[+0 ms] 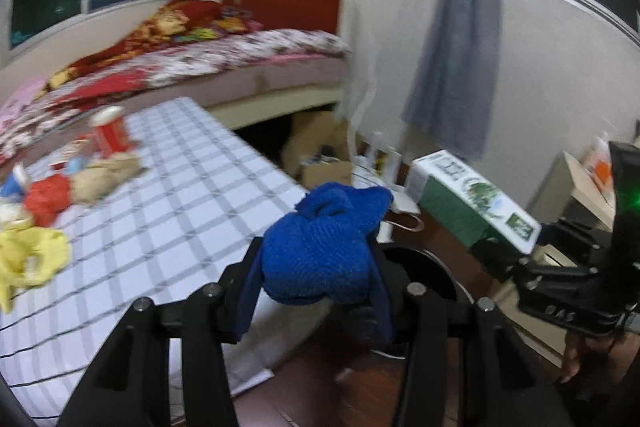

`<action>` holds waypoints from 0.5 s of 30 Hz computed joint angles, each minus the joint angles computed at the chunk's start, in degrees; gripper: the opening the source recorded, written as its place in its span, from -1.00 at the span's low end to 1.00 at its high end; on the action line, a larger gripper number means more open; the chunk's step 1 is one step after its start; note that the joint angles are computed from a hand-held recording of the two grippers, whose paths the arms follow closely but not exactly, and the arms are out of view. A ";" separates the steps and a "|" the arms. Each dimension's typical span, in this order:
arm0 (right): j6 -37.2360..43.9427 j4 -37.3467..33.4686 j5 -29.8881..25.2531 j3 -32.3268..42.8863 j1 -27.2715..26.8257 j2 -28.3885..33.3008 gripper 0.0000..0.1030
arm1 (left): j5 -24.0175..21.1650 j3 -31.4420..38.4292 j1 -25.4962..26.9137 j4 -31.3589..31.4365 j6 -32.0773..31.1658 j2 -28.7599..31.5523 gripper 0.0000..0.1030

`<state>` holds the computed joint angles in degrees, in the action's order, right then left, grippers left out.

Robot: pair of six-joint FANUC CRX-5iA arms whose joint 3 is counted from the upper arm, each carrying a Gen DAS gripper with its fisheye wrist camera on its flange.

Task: Collect trash
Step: 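Grasp the carton with the right tool while the left tool grasps the blue cloth, then carry both items over the black bin and open both tools to drop them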

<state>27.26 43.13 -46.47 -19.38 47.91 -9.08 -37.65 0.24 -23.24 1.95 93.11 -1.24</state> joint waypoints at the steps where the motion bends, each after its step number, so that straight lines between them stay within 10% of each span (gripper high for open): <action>1: 0.39 -0.71 -0.34 -0.62 -0.32 -0.52 0.09 | -0.12 0.24 -0.52 0.90 -0.78 0.66 -0.04; 15: 19.18 -17.83 0.14 0.15 -8.44 2.56 0.09 | -5.40 4.77 -3.04 15.99 -9.88 14.31 0.02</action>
<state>46.44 25.30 -46.33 -19.23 39.47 -6.52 -43.04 5.01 -26.28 17.94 83.23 13.07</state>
